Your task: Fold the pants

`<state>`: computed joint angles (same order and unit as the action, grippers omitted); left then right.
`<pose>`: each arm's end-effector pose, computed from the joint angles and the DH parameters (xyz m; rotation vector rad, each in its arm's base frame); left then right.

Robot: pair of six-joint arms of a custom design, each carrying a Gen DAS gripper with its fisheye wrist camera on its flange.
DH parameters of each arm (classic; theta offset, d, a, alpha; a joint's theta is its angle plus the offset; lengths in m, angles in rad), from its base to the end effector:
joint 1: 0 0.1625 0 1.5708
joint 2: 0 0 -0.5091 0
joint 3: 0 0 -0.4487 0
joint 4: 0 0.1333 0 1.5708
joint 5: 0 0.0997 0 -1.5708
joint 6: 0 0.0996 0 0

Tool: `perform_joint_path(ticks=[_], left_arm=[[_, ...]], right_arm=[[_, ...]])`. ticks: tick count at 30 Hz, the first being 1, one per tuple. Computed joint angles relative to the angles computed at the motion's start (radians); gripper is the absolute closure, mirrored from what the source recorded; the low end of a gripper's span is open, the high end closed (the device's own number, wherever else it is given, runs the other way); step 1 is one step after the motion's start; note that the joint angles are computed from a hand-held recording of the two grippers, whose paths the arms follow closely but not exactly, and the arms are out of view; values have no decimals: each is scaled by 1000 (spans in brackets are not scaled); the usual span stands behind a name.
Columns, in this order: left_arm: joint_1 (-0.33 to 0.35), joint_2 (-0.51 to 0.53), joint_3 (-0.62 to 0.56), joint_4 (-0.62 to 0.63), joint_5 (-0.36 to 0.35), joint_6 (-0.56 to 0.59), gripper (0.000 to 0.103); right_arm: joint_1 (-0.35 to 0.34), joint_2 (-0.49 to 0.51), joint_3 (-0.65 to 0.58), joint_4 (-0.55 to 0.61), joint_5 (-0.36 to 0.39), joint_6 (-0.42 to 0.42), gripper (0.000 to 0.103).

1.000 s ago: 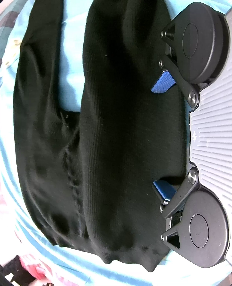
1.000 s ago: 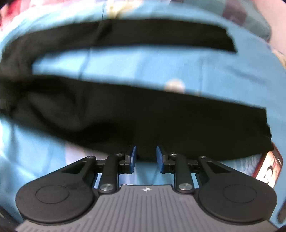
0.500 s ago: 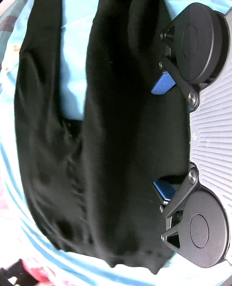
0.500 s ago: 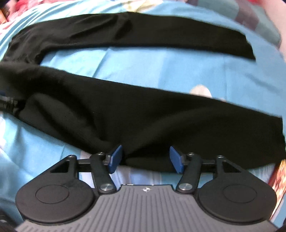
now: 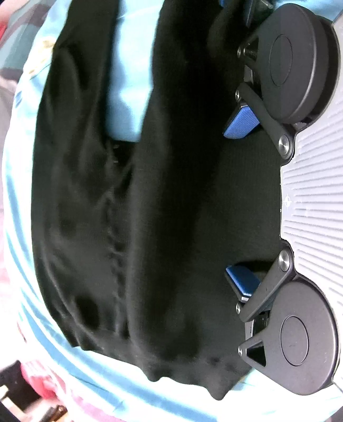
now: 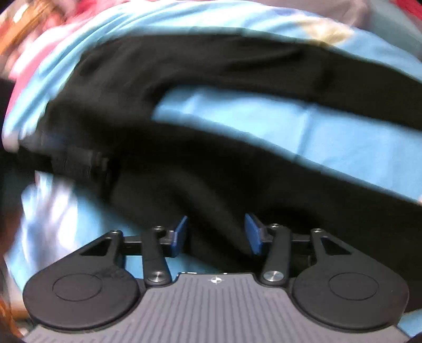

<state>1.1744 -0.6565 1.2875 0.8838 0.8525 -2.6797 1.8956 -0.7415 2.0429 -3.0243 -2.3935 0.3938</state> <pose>-0.0753 -0.6950 0.1281 0.9845 2.2127 -0.0380 0.2498 -0.5529 0.0220 -0.1604 -2.3646 0.5323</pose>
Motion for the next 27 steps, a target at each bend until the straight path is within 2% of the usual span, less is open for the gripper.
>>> perform_joint_path(ticks=[1,2,4,6,9,11,12,13,15,16,19,21,22,24,26,27], left_arm=[[6,-12,11,0,-2,21,0],[10,-24,18,0,3,37,0],[14,-35,9,27,15,26,0],[14,-51,2,10,44,24,0],[10,-48,-19,-26,69,20,0],[11,-18,-42,-48,37,23,0],[12,1,-52,-56,-3,31,0],[19,24,-69,-46,-36,37,0],[34,15,-73,-32,-4,32,0],[37,8,-69,-15,-3,35,0],[38,-25,-27,-8,-21,80,0],[41,-23,-46,53,-20,51,0],[41,-13,-69,97,-21,17,0],[40,-8,-101,129,-5,-13,0],[38,-17,-115,88,19,9,0],[38,-19,-119,56,28,30,0]], right_arm=[[13,0,-14,82,-9,-31,45],[21,-13,-28,166,5,-27,45],[21,-40,-39,210,53,-17,47],[23,-36,-49,106,58,-77,46],[14,22,-105,-24,33,-167,45],[-8,67,-144,-96,63,-210,47],[-18,91,-168,-99,69,-209,47],[-24,102,-178,-88,80,-201,48],[-38,108,-183,-22,140,-151,49],[-22,114,-188,-1,125,-174,49],[-16,77,-196,165,201,-188,49],[-26,51,-212,229,258,-179,49],[-28,46,-216,202,268,-183,49],[-25,57,-224,102,239,-232,49],[-26,91,-251,18,202,-266,48],[-36,109,-265,-16,218,-269,48]])
